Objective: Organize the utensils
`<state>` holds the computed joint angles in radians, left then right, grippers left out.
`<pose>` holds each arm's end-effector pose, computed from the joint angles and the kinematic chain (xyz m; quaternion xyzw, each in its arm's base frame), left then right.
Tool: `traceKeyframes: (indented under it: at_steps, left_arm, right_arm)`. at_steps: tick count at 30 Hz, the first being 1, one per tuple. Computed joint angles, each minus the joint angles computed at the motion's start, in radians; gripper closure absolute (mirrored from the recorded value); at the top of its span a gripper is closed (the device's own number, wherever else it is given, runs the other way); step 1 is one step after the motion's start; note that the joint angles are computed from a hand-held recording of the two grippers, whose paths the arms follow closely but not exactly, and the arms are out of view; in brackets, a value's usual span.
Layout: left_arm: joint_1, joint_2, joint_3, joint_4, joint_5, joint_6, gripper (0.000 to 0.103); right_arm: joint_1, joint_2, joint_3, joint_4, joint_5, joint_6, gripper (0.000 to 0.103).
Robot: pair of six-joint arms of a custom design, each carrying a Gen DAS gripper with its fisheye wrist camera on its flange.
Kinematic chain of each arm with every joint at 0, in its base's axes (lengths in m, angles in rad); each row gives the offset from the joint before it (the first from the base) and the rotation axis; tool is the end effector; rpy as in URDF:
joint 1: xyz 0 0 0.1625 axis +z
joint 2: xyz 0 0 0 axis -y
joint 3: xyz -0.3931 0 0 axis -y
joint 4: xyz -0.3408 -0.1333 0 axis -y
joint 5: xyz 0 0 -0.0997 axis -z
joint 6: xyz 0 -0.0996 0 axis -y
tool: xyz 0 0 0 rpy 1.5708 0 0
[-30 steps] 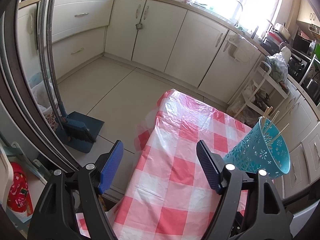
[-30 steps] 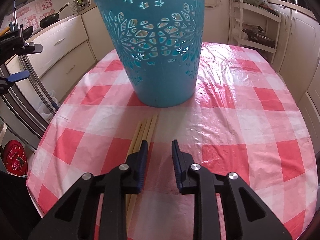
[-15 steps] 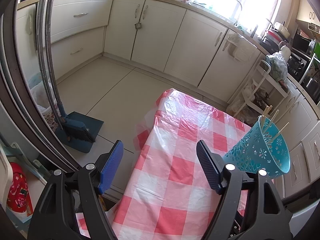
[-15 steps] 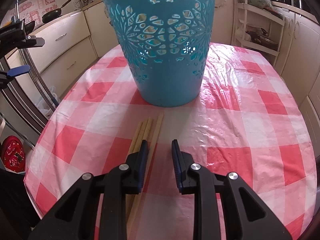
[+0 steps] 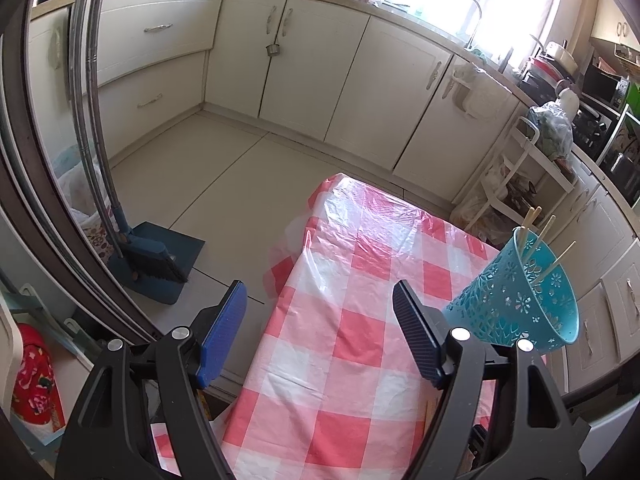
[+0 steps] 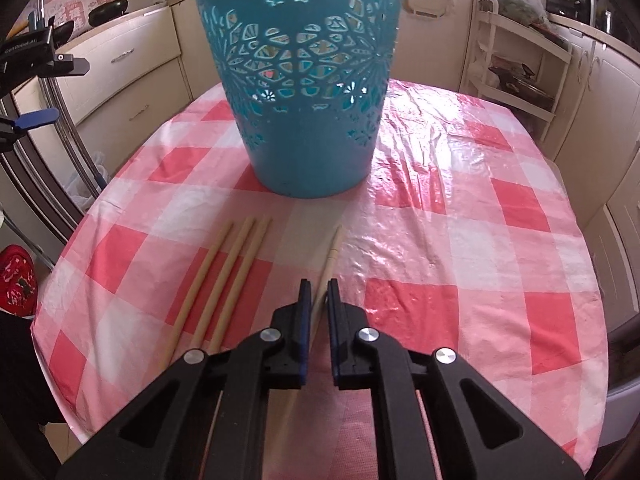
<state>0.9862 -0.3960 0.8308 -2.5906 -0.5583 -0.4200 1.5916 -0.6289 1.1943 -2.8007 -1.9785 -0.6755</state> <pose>-0.2511 -0.7740 0.1816 -0.0705 0.8461 -0.4446 0.2855 0.1092 -0.7384 0.2007 0.2538 -0.8927 0.2409 0.2839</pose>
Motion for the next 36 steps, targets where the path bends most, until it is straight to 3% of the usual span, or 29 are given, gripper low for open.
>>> traceKeyframes:
  at_steps: [5,36]
  left_arm:
    - [-0.004,0.003,-0.001,0.005,-0.009,0.005,0.031]
    - [0.003,-0.012,0.011,0.032,-0.036,-0.020,0.031]
  right_arm:
    - [0.003,0.003,0.026,-0.065,-0.003,-0.014,0.094]
    - [0.008,0.024,0.001,-0.072,-0.015,-0.036,0.094]
